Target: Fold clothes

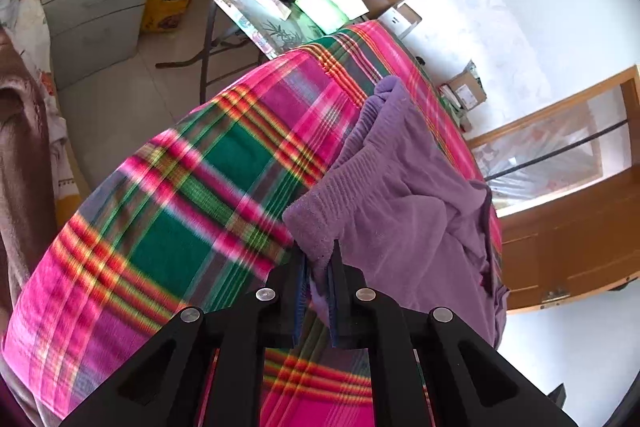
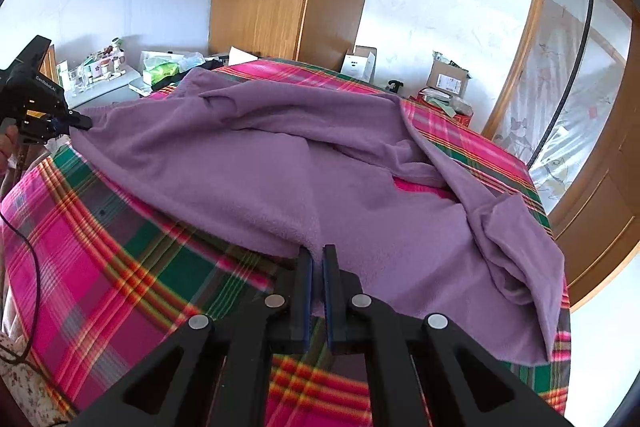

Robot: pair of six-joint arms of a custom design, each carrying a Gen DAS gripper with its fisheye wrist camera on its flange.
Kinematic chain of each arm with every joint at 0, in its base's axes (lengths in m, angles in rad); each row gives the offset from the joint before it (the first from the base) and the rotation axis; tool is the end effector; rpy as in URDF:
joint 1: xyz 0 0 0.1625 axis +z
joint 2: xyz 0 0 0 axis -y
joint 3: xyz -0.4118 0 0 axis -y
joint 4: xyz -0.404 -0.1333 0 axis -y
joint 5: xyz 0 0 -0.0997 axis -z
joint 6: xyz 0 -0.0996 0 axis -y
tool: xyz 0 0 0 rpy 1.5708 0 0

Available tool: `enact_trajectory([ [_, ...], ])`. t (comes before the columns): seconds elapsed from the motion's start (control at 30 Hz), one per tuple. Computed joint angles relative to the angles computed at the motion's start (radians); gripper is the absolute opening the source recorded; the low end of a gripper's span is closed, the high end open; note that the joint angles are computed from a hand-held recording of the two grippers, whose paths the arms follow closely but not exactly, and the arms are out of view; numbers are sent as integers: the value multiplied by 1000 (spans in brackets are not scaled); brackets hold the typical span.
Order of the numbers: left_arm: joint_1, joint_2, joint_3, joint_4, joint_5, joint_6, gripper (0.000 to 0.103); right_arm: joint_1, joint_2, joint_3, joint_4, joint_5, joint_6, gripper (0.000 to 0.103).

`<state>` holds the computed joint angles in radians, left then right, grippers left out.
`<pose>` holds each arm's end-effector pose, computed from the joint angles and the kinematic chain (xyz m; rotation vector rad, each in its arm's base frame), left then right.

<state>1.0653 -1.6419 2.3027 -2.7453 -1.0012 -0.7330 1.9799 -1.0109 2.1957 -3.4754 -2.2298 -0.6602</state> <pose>-0.0387 -0.4561 0.3012 -0.5273 2.7345 -1.0657 0.2643 -0.4278 0.1437 0.9183 -2.1322 0.7610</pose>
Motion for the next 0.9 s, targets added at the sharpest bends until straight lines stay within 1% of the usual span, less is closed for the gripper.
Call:
enact_trajectory([
  [0.17,-14,-51,58,3,-1,-24,9,15,-38,48,5,-13,-11,5],
  [0.3,-30,-103,103,22,8,-45,9,22,-67,89,12,-16,-2,5],
  [0.33,-36,-114,110,33,20,-50,6,22,-75,97,19,-15,5,5],
  [0.4,-53,-147,132,54,73,-74,6,22,-88,114,37,-17,26,5],
  [0.47,-53,-178,147,72,100,-89,6,18,-97,131,57,-21,32,5],
  [0.6,-30,-204,156,96,87,-90,5,-1,-97,147,103,-43,47,5],
  [0.67,-24,-200,159,76,75,-76,5,-2,-88,148,95,-53,40,5],
  [0.73,-19,-183,157,44,55,-59,9,0,-76,148,82,-65,31,5],
  [0.8,-22,-160,149,24,54,-39,12,1,-71,148,78,-72,33,5],
  [0.87,-27,-136,145,-4,53,-20,19,1,-69,148,76,-76,38,5],
  [0.9,-25,-124,141,-16,45,-7,25,1,-68,148,75,-78,41,5],
])
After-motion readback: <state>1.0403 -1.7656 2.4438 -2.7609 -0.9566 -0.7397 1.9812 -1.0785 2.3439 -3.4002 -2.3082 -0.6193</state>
